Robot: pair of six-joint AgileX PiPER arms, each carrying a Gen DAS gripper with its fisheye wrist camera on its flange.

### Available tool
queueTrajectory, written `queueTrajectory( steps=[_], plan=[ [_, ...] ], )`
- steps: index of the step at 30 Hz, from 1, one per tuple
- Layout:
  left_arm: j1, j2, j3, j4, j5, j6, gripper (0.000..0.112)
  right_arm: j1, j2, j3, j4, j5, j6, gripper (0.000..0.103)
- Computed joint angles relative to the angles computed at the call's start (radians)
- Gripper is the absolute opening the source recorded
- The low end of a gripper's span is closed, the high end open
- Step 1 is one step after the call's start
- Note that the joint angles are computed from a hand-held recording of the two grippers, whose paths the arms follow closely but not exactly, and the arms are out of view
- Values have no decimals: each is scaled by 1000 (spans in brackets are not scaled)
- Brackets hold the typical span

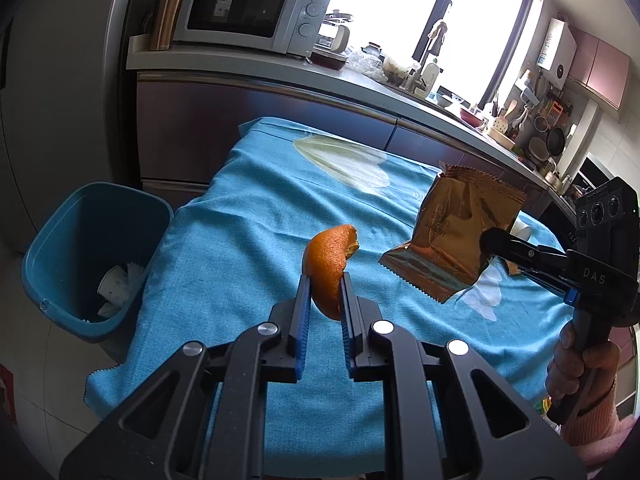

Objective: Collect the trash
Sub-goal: 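Carry the orange peel with the left tool while the right tool carries the brown wrapper to the bin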

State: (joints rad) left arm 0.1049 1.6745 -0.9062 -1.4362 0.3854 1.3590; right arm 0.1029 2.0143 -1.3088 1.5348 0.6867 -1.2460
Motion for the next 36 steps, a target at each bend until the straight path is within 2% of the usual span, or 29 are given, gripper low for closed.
queueTrajectory(
  steps=[22,36],
  plan=[
    [175,-30,30,-34,42,49,15,113,138,-251,-140,36,169,1],
    [269,-30,30,-38,48,57,15,157,228,-420,-228,92,282,1]
  ],
)
